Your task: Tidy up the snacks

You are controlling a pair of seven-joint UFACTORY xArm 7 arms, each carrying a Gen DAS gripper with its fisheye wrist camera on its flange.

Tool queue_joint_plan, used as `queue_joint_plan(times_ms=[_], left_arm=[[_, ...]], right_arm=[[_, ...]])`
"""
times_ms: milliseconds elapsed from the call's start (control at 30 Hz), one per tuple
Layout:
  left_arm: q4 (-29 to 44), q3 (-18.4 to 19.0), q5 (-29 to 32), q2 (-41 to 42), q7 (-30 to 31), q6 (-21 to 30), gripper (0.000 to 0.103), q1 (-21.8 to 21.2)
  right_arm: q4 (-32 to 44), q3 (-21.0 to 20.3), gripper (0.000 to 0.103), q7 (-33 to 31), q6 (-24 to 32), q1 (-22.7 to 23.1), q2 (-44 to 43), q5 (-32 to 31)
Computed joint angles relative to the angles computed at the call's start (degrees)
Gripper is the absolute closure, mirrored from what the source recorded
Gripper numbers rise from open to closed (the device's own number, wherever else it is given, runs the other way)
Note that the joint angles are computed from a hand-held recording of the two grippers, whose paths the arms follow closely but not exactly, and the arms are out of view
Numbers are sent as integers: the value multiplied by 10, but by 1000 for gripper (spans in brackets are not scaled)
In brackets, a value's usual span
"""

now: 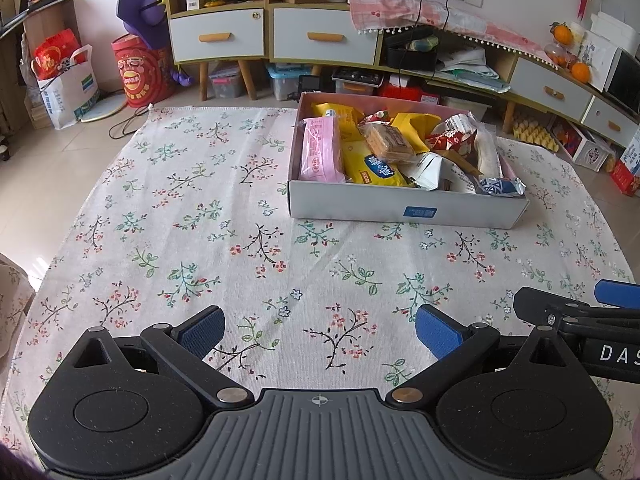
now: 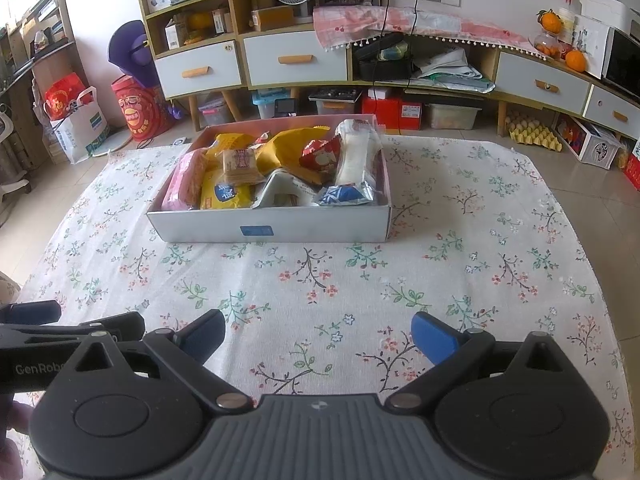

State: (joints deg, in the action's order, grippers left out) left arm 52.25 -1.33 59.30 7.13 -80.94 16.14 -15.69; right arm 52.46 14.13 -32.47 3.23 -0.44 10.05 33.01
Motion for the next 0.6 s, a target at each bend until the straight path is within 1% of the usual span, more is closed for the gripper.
queue_joint_plan(times_ms=[600], left_arm=[[-1, 1, 0, 2, -1, -1, 1, -1]], right_arm=[[0, -1, 14, 4, -1, 1, 1, -5]])
